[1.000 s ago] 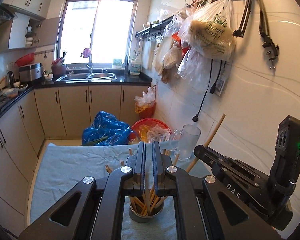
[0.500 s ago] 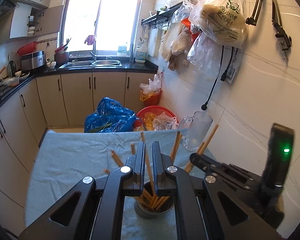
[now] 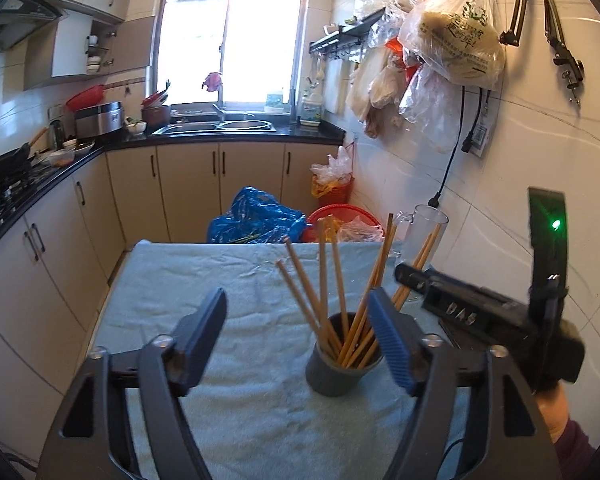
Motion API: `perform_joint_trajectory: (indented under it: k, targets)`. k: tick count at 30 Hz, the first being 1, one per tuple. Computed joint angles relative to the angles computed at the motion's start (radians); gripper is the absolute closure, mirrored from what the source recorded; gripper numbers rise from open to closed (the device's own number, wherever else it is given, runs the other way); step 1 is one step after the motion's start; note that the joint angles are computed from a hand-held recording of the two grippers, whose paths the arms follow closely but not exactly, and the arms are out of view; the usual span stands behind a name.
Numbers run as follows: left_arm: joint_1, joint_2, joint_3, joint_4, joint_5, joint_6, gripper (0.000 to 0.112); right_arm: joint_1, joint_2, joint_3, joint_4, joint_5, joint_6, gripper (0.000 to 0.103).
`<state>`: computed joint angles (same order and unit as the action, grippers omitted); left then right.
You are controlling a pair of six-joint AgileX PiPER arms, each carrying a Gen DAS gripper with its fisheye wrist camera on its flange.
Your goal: Organize utensils
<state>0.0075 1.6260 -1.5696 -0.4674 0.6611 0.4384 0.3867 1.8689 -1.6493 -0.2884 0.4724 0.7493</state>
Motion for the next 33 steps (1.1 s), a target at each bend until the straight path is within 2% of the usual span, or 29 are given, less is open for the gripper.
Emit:
perform_joint_trajectory:
  k: [4,9,13,19,21,23,26,29,33]
  targets:
    - [0.017,-0.079,0.098,0.018,-0.042,-0.019,0.026,0.028,-0.057,0.041,-0.062,0.015,0.043,0.051]
    - [0.007,-0.186,0.212,0.149,-0.11,-0.123,0.017,0.073,-0.159,0.133,-0.138,0.038,0.094,0.048]
    - [-0.007,-0.293,0.325,0.29,-0.182,-0.249,0.012,0.137,-0.255,0.217,-0.264,0.083,0.172,0.045]
    - [0.01,-0.446,0.448,0.337,-0.181,-0.292,0.009,0.282,-0.414,0.347,-0.515,0.23,0.31,0.037]
    - [0.007,-0.489,0.483,0.369,-0.177,-0.318,0.009,0.351,-0.473,0.395,-0.602,0.314,0.356,0.035]
    - [0.015,-0.536,0.52,0.343,-0.169,-0.291,0.009,0.418,-0.525,0.428,-0.662,0.407,0.38,0.032]
    - [0.028,-0.608,0.57,0.287,-0.139,-0.236,0.009,0.494,-0.593,0.478,-0.706,0.517,0.403,0.027]
    - [0.009,-0.666,0.615,0.292,-0.125,-0.245,0.009,0.55,-0.648,0.533,-0.722,0.596,0.435,0.024]
    - [-0.063,-0.719,0.697,0.405,-0.152,-0.346,0.009,0.625,-0.69,0.642,-0.732,0.656,0.516,0.023]
